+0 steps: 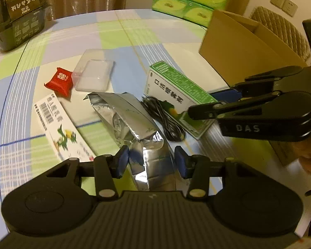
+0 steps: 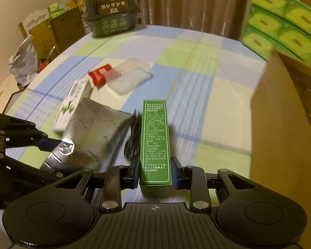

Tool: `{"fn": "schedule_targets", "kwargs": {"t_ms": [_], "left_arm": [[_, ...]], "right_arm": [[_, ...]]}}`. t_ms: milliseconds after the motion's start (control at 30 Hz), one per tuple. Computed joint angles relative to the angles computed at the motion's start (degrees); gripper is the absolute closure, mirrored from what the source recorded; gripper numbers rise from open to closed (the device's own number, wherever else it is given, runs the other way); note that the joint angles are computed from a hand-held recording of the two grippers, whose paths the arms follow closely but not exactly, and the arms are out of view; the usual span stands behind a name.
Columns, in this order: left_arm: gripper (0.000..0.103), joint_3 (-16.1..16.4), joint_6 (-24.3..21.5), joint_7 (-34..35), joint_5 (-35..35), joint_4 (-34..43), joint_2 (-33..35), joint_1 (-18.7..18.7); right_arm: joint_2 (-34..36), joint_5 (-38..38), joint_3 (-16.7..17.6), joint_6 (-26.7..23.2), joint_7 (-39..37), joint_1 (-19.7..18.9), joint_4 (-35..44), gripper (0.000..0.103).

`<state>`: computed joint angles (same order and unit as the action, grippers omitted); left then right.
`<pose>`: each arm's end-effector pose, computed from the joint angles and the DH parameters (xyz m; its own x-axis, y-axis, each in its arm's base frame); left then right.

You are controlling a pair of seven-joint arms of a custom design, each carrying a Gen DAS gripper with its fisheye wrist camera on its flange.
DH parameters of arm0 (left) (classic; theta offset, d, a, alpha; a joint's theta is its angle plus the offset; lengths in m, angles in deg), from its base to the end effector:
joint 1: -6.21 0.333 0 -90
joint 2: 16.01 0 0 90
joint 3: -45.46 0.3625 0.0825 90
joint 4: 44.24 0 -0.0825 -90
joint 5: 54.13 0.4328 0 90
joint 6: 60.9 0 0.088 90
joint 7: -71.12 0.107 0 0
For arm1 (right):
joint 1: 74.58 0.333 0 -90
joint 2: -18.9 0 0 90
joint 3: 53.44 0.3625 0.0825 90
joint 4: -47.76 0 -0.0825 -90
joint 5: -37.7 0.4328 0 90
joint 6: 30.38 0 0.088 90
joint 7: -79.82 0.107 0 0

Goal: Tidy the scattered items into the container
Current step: 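Close the right gripper on the green box while the left gripper grasps the silver foil bag, then lift the green box in the right gripper while the left gripper carries the foil bag to the box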

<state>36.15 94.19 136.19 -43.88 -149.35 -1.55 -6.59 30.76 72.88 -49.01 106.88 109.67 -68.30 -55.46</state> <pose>0.6690 -0.2678 0.4876 -0.1137 -0.9838 0.1388 -0.8203 0.0141 -0.5718 0.6922 0.1318 0.4980 0.7639 -0.6434 -0.0496 -0.5430 -0.5993 -0.5882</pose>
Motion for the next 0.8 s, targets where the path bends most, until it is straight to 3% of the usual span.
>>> {"fn": "schedule_targets", "kwargs": {"t_ms": [267, 500, 600, 633, 667, 800], "left_arm": [[0.061, -2.1, -1.6, -1.2, 0.4, -9.3, -8.6, -1.6], [0.061, -4.3, -4.1, 0.7, -5.7, -15.7, -15.3, -2.2], [0.055, -4.3, -5.6, -0.6, -6.4, -16.2, -16.4, -2.1], [0.050, -4.2, -5.9, -1.1, -6.9, -16.2, -16.6, -2.0], [0.047, -4.1, -6.2, -1.3, -7.8, -16.0, -16.5, -1.9], [0.043, -3.8, -8.5, 0.2, -9.6, -13.3, -14.5, -1.4]], "right_arm": [[-11.8, 1.4, -3.7, -2.6, -2.5, -1.2, -12.8, 0.076], [-17.2, -1.0, -6.3, -4.1, -5.5, 0.0, -18.7, 0.075], [-17.3, -0.2, -6.8, -4.0, -5.6, 0.5, -18.6, 0.063], [-17.3, 0.2, -6.8, -3.8, -5.8, 0.7, -18.6, 0.052], [-17.2, 0.5, -6.8, -3.7, -6.0, 0.8, -18.4, 0.047], [-16.3, 0.3, -6.7, -4.0, -6.3, 1.1, -17.3, 0.045]]}}
